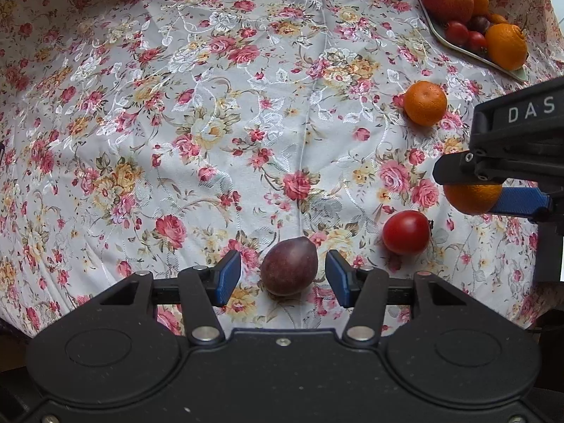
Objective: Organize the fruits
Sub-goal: 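Close the left tool on the dark plum and lift it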
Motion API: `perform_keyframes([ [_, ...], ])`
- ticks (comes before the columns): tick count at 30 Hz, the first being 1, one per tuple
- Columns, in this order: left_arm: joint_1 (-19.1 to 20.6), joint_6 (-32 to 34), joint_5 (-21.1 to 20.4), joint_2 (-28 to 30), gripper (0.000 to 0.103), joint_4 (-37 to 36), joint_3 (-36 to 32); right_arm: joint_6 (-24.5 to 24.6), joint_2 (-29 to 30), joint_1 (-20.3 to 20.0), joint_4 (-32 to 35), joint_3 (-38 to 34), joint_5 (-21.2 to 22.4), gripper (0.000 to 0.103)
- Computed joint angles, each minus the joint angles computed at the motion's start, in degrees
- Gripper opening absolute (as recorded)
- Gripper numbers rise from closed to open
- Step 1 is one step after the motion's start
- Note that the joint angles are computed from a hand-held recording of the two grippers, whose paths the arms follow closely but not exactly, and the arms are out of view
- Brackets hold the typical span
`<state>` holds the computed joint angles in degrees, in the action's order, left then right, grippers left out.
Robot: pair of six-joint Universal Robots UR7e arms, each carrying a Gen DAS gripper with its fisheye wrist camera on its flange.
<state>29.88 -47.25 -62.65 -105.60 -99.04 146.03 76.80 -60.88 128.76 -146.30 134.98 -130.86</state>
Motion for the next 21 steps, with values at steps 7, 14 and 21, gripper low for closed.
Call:
perform_keyframes([
  [7,2.52,-0.47,-0.31,2.59,0.059,-1.28,0.21,-0.78,0.03,-0.02,-0.32,-0.12,0.69,0.044],
  [14,3.06,-1.85,-0.26,2.16,0.045,-3.01,0.07,0.25,-1.43,-0.10,0.38,0.65,0.56,0.044],
  [21,2.14,-4.40,0.78,4.21,0.045,-3.77,-1.18,0.92,-3.44,0.09,0.78,1.74,0.29,0.044],
])
